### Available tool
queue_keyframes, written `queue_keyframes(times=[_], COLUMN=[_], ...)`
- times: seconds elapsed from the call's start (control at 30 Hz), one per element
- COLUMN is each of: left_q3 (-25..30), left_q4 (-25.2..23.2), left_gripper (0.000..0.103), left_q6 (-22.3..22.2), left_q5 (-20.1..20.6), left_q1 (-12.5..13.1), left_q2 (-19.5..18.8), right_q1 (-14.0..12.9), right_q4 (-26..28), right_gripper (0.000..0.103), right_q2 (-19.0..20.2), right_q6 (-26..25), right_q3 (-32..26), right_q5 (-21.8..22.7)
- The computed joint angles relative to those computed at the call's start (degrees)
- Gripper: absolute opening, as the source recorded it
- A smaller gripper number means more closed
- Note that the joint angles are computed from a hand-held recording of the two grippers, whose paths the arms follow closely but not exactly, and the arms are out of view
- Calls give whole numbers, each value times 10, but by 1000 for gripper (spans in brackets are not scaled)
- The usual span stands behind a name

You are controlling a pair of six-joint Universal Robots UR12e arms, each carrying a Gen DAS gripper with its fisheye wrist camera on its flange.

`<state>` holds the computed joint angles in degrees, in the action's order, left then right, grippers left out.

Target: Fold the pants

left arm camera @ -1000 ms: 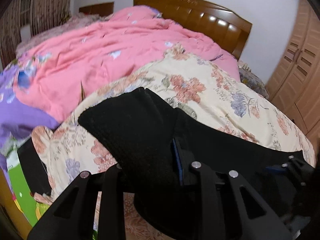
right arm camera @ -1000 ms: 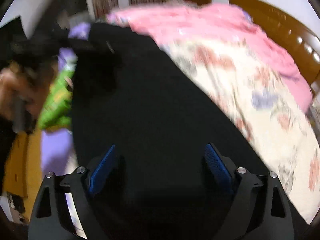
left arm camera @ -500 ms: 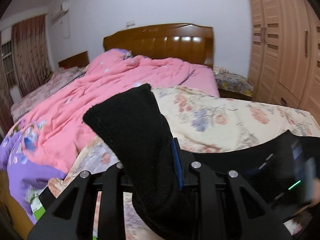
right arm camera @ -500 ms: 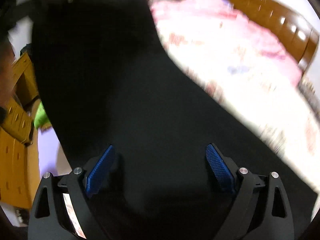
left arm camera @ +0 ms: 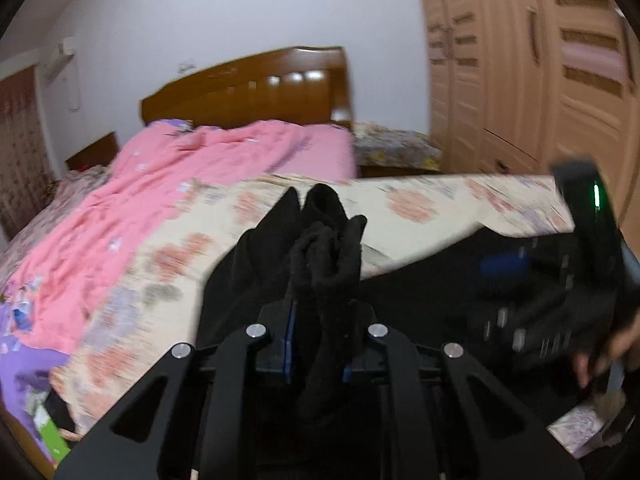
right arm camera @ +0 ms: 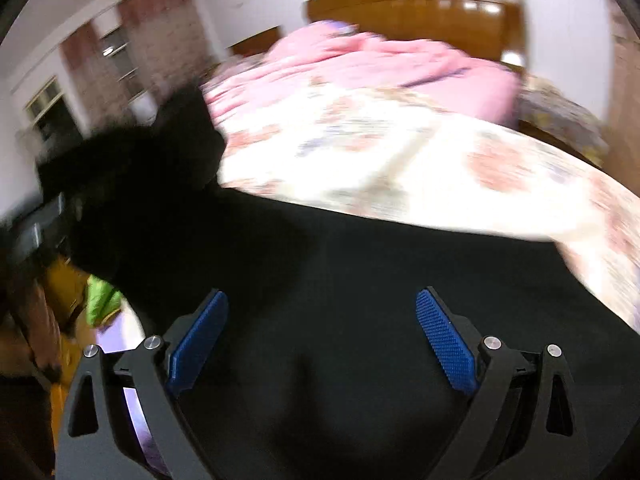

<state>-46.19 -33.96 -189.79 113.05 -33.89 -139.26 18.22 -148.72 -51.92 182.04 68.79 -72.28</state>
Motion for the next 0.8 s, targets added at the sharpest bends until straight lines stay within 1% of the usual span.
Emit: queue_keyframes(times=[0.07,0.13,0.17,0.2,0.23,0.27,0.3,0.33,0.37,0.4,0.47,0.5,0.53,0.57,0.63,0.67,0.7,0.73,0.8], left_q3=[9,23,32,43,46,36,32,22,9,-10,-42,-58,-73,-86,-106,-122,-132,-151,-172], left_q4=[-9,-26,-37,-51,-48,-34,-19,-12,-6,11,38,45,49,51,26,26,28,25,28], left_gripper=[15,15,16,16,22,28,33,54,80,85,88,90,95,98,99,99,99,99,99], left_q6=[6,16,21,30,43,55,64,70,75,85,111,115,113,109,94,82,70,41,4], left_q5=[-18,-23,-29,-29,-19,-12,-13,-39,-62,-70,-45,-38,-27,-14,22,44,54,56,55], left_q1=[-11,-20,-24,-28,-32,-34,-35,-33,-30,-29,-31,-30,-28,-26,-19,-15,-11,-2,7], left_q2=[-15,-32,-41,-53,-61,-61,-61,-55,-47,-35,-14,-2,9,19,37,47,53,64,76], right_q1=[-10,-20,-27,-29,-25,-31,-37,-40,-40,-38,-30,-29,-25,-17,-12,-10,-8,-7,-5], right_q4=[-18,-33,-38,-34,-30,-27,-15,-8,-1,4,15,28,46,89,125,135,141,144,148], right_gripper=[93,93,93,93,93,93,93,93,93,93,93,93,93,93,93,93,93,93,94], right_q2=[-16,-39,-47,-46,-39,-43,-37,-36,-35,-35,-34,-23,-21,-14,-12,-11,-10,-8,-1], right_q6=[17,39,57,72,90,102,112,117,119,116,100,89,73,41,23,17,13,14,27], right_q3=[31,71,87,85,77,84,76,75,71,68,62,45,37,20,13,10,9,7,-2], right_q5=[-4,-3,7,16,22,34,48,57,63,63,65,71,76,81,101,109,116,121,142])
